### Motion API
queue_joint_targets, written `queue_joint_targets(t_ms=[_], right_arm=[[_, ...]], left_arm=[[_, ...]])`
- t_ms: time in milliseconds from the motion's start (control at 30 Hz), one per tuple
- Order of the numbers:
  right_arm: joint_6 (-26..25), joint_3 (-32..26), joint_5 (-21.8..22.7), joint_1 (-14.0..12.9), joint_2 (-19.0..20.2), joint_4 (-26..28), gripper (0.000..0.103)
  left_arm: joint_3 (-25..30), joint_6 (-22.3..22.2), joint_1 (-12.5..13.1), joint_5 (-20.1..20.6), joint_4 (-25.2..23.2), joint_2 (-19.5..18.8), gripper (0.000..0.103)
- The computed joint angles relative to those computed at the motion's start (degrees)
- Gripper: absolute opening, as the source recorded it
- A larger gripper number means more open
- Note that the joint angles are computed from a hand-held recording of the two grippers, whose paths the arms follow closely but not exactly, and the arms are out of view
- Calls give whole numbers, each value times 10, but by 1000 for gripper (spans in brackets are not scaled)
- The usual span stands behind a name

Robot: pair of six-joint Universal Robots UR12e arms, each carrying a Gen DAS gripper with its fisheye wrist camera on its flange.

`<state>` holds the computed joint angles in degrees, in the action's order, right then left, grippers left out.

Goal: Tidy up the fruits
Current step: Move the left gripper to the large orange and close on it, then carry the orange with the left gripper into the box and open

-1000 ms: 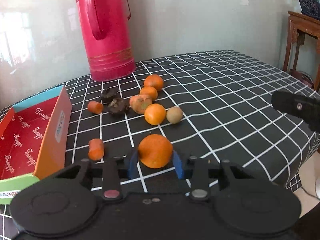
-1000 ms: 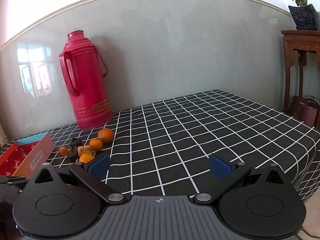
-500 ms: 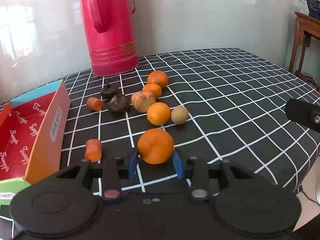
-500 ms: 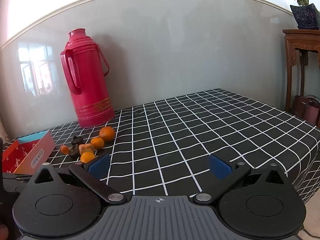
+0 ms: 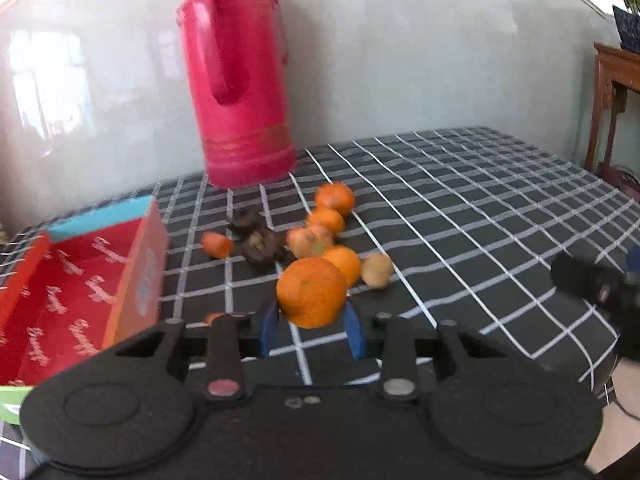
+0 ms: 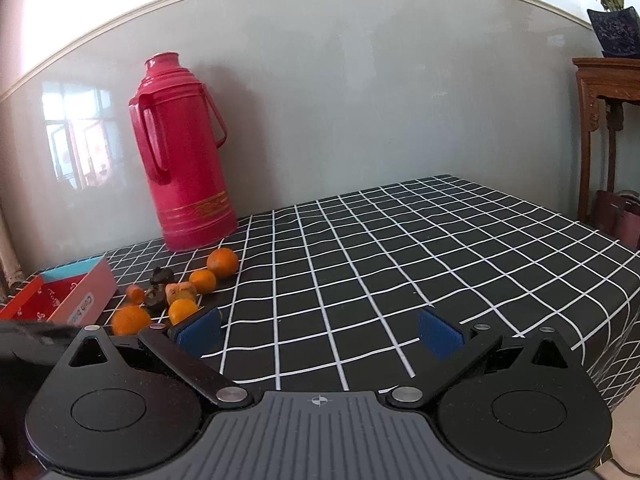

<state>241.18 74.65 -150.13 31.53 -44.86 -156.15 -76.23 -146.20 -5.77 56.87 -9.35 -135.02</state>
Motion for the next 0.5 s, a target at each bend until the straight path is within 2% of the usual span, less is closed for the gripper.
queue_joint_targets(t_ms=[233, 333, 500], right_arm=[[-52, -20, 24, 0, 16, -38, 103], [-77, -32, 37, -1, 25, -58, 103], [-134, -60, 56, -1, 44, -88, 103]], left_arm=[[14, -51, 15, 30, 30, 0, 26], [23, -73, 23, 61, 47, -6, 26], [57, -122, 33, 127, 32, -24, 26]])
